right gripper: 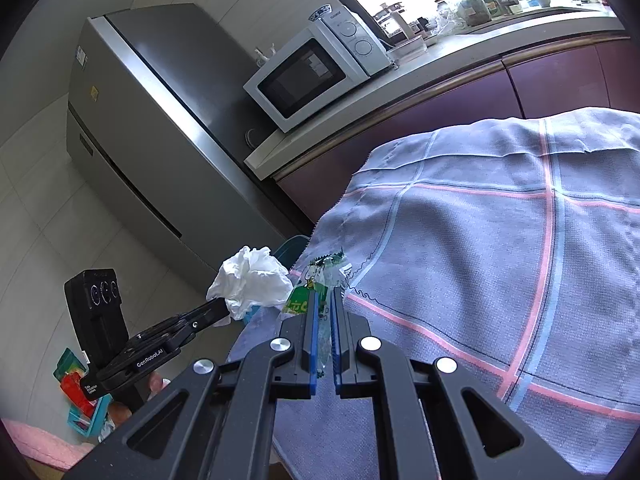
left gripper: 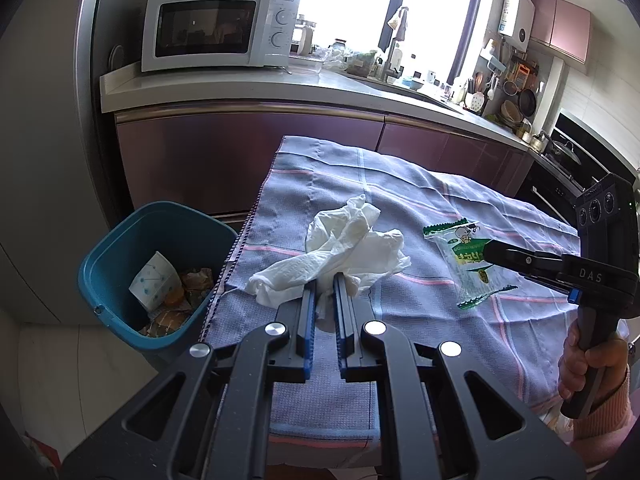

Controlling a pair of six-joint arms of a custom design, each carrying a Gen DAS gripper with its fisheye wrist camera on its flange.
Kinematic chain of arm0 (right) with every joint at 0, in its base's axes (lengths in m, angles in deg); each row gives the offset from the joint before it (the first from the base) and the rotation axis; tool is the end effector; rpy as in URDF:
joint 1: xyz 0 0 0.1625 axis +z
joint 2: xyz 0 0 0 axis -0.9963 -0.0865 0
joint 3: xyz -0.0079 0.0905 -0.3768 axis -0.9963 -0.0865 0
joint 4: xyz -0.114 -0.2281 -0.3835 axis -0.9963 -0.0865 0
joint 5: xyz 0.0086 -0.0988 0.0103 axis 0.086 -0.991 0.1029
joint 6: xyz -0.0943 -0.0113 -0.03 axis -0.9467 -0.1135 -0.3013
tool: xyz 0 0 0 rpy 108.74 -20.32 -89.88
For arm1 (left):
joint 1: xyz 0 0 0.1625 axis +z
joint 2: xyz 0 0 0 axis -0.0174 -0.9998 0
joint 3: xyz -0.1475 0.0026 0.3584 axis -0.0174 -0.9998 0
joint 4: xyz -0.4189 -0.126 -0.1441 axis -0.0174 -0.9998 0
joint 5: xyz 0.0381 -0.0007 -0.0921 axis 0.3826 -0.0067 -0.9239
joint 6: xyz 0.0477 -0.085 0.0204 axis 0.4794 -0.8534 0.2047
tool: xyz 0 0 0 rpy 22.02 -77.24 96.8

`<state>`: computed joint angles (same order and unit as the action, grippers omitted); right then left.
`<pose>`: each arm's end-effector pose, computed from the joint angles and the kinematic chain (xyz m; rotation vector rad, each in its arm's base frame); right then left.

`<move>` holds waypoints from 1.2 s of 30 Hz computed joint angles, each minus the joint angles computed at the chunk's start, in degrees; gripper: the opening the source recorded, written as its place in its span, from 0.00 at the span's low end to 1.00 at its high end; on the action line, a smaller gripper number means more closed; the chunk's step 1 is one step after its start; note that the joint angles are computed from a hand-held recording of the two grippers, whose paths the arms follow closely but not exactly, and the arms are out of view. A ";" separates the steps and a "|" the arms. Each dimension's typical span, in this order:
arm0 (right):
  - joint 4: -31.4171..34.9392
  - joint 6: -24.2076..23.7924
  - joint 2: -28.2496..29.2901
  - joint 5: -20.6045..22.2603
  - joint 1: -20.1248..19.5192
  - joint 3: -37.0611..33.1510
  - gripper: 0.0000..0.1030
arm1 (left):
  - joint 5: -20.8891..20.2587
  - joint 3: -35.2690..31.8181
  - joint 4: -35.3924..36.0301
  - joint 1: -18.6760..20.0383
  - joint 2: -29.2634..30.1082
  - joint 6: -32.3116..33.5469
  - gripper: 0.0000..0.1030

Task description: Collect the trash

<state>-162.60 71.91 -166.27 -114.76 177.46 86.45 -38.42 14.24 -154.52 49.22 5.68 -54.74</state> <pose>0.1410 -0.4722 0.2970 0.0353 -2.6674 1.4323 -0.3109 -0.5973 0.1775 1.1835 2.5909 -0.6637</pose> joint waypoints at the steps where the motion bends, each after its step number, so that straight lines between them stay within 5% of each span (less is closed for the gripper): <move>1: -0.01 0.00 0.13 -0.01 0.07 -0.07 0.05 | 0.03 0.00 -0.04 0.06 -0.04 -0.02 0.09; 36: 1.44 -0.65 4.18 1.67 0.70 -3.39 0.05 | 1.72 0.44 -1.18 1.59 -1.69 -0.17 0.09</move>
